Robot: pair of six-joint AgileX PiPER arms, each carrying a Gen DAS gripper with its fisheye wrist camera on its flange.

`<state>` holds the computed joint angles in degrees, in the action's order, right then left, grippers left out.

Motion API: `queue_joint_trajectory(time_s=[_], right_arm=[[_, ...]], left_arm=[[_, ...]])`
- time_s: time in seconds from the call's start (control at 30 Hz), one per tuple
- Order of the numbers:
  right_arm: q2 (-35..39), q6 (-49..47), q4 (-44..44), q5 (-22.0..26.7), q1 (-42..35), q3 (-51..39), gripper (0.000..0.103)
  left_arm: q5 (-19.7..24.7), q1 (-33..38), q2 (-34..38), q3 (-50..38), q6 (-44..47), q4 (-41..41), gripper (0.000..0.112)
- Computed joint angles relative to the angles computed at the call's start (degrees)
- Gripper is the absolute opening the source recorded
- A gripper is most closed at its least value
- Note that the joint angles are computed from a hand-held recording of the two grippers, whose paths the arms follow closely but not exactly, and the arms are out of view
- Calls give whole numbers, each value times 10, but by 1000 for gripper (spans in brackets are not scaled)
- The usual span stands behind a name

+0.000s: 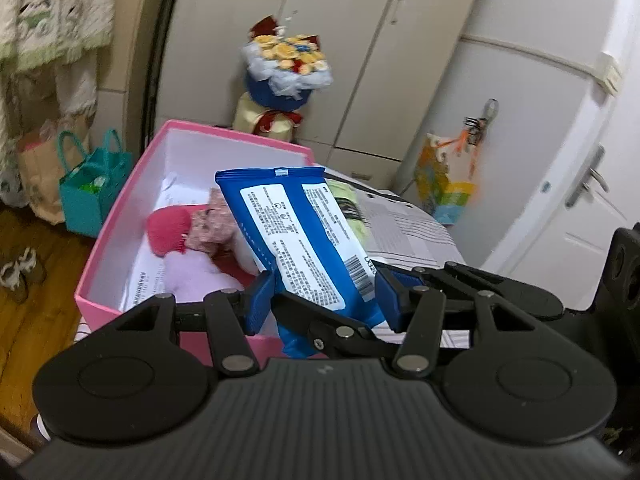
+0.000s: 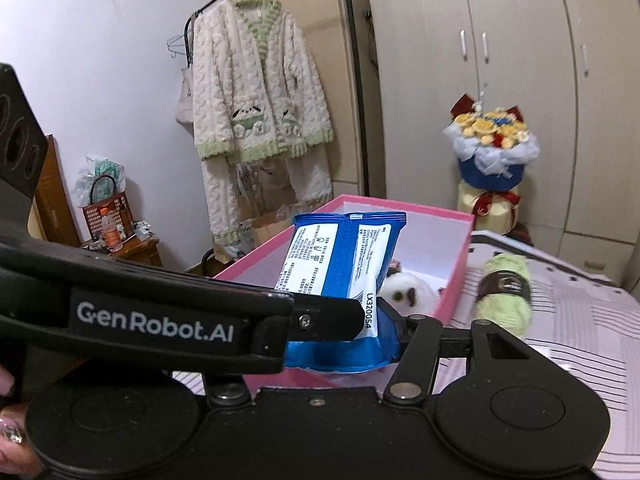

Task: Organize soft objects
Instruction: 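Carry the blue wipes pack over the pink box and lower it inside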

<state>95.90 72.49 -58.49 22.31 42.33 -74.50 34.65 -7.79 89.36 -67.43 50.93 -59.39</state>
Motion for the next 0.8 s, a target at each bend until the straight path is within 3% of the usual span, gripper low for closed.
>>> queue_joint_trajectory(time_s=[0.2,0.37,0.63,0.73,0.8], right_arm=[[72,-185,190,-29,-39,-83,62],[122,-299,300,12,-49,-153,62],[167,-402,383,71,-63,-225,63],[175,-391,364,87,-61,-235,66],[172,-367,334,98,-56,-233,73]], left_arm=[[3,18,73,-64,-44,16,54],[26,30,124,-111,-79,37,54],[48,34,171,-156,-117,64,54],[28,25,172,-153,-122,78,57],[3,18,161,-139,-114,84,62]])
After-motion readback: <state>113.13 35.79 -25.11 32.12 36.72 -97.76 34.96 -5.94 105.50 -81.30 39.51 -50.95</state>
